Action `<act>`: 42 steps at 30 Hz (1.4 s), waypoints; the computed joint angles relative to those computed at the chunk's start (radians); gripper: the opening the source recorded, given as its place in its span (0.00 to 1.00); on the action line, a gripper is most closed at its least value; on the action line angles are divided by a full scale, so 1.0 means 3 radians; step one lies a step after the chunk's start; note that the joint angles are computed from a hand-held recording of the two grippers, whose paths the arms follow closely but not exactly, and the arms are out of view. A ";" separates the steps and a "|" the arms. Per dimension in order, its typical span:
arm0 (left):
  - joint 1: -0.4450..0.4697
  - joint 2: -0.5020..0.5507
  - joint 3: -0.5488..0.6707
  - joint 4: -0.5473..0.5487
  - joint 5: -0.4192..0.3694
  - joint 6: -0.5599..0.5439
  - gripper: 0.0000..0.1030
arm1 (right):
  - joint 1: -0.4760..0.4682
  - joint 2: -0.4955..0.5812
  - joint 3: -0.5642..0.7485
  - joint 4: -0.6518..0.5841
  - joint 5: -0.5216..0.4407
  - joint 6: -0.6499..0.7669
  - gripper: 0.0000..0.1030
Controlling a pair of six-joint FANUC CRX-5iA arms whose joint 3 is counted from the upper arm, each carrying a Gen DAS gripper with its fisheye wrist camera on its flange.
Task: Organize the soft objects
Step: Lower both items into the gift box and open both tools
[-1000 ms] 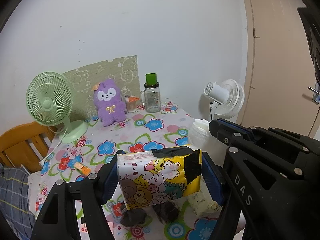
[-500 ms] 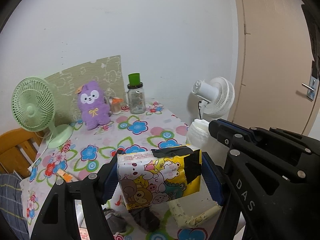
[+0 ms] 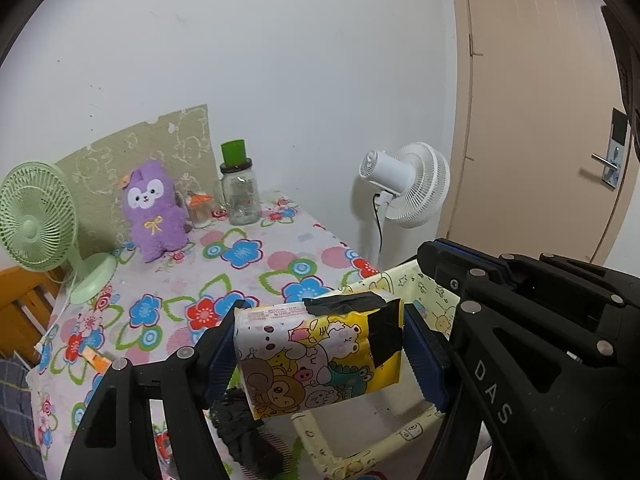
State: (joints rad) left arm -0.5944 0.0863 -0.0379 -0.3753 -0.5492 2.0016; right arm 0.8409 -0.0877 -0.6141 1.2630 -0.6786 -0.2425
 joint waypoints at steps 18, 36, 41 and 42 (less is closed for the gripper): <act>0.0140 0.0293 -0.0082 0.0785 0.0196 -0.0682 0.78 | -0.0089 0.0195 0.0006 -0.0190 -0.0074 0.0012 0.78; 0.0169 0.0265 -0.0158 0.0781 0.0209 -0.0660 1.00 | -0.0020 0.0216 0.0015 -0.0287 -0.0159 0.0008 0.86; 0.0166 0.0199 -0.0180 0.0653 0.0179 -0.0550 1.00 | 0.0023 0.0220 0.0032 -0.0281 -0.0166 -0.0006 0.87; 0.0168 0.0187 -0.0186 0.0638 0.0172 -0.0536 1.00 | 0.0030 0.0219 0.0033 -0.0275 -0.0169 -0.0008 0.87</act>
State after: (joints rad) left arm -0.5441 0.1423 -0.0938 -0.1839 -0.4975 1.8409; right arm 0.8498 -0.0219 -0.6041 1.1804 -0.7294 -0.2450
